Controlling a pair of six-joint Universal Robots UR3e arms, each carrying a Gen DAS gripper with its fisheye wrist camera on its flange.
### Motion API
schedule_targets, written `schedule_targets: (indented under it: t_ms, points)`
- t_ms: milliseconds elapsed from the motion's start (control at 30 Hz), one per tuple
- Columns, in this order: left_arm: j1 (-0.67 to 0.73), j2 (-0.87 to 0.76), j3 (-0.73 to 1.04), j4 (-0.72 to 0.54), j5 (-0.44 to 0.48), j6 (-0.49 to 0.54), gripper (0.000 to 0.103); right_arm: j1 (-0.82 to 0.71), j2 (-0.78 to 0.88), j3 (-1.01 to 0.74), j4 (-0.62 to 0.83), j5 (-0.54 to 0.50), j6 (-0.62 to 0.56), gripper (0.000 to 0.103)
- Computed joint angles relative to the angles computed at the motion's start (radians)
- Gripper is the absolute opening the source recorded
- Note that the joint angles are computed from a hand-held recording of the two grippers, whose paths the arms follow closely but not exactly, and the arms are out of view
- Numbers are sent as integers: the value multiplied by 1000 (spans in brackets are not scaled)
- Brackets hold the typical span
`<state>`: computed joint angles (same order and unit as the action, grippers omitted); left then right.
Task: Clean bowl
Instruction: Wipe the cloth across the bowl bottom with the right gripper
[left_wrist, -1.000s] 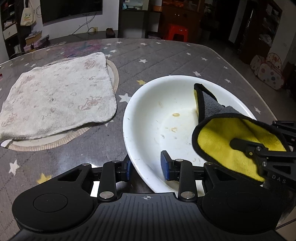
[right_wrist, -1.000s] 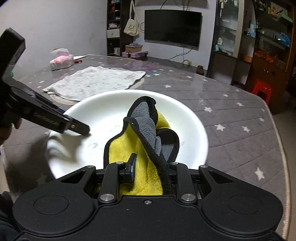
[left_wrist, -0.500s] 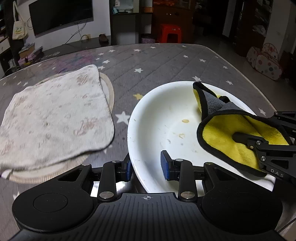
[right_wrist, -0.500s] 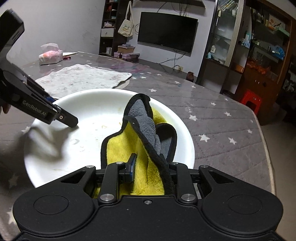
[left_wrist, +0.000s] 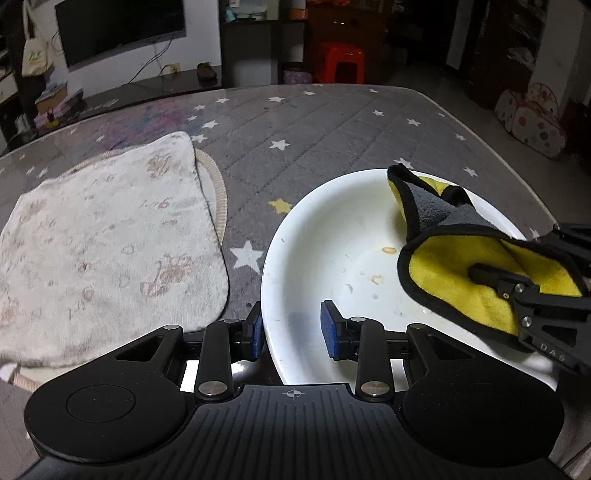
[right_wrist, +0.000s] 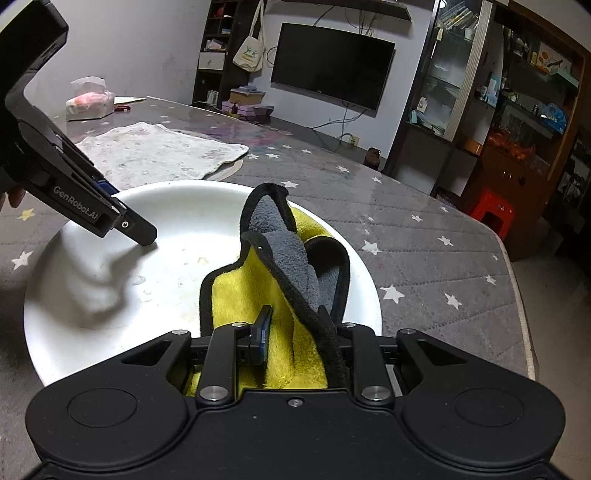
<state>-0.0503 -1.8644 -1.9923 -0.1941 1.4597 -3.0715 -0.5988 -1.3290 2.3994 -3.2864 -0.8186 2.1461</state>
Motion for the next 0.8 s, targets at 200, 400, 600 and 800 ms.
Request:
schedule_targets:
  t_ms: [200, 400, 600, 800]
  points:
    - [11, 87, -75, -47, -35, -74, 31, -8, -5, 12, -12, 3, 16, 24]
    - [-7, 148, -143, -43, -32, -134, 32, -16, -34, 40, -6, 2, 28, 24]
    - [-32, 154, -166, -20, -8, -167, 32, -40, -114, 73, 84, 9, 18, 24]
    - [-32, 150, -164, -14, -4, -165, 30, -51, -194, 84, 203, 13, 19, 24]
